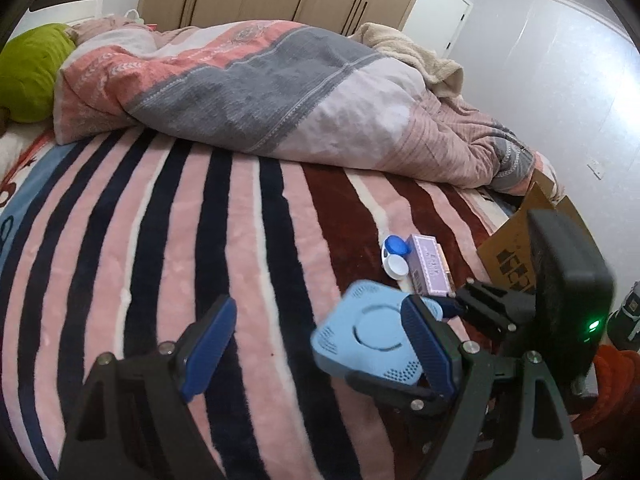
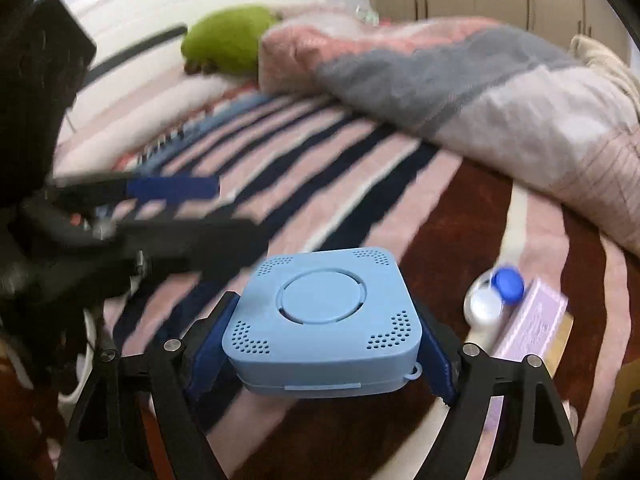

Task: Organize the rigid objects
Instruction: 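Grasp the light-blue square case with the right gripper, then carry the light-blue case into the cardboard box and release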

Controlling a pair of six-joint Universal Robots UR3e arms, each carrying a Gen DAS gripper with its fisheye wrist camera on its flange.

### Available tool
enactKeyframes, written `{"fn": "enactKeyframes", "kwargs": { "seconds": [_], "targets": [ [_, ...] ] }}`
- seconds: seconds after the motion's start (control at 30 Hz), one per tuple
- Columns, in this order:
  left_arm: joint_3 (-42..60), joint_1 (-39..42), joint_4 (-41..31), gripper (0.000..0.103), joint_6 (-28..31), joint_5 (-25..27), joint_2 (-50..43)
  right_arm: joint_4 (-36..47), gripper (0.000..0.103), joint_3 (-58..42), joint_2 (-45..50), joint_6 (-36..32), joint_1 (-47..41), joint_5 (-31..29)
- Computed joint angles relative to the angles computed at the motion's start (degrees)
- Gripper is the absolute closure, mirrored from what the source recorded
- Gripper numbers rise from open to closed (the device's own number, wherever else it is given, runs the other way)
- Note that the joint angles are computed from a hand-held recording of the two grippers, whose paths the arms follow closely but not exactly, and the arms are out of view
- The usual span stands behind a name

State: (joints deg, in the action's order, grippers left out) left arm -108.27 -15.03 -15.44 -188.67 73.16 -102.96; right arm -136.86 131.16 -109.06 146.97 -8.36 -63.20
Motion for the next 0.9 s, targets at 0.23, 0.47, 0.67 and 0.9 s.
{"fn": "enactKeyframes", "kwargs": {
  "seconds": [0.23, 0.47, 0.67, 0.9],
  "targets": [
    [-1.1, -0.5, -0.5, 0.021, 0.1, 0.9, -0.2, -4.6, 0.023, 6.3, -1.3, -4.6, -0.9, -4.9],
    [-1.0, -1.5, -0.8, 0.021, 0.2, 1.5, -0.8, -5.7, 0.026, 4.3, 2.6, -0.7, 1.9, -8.6],
    [-1.1, -1.3, -1.0, 0.021, 0.4, -1.1, -1.0, -3.5, 0.026, 6.0, -5.9, -3.7, -0.5, -5.0],
    [2.0, -1.8, 0.7, 0.023, -1.3, -10.4, -0.6, 21.0, 0.026, -1.5, -19.8, -14.1, -11.8, 7.5]
  ]
}}
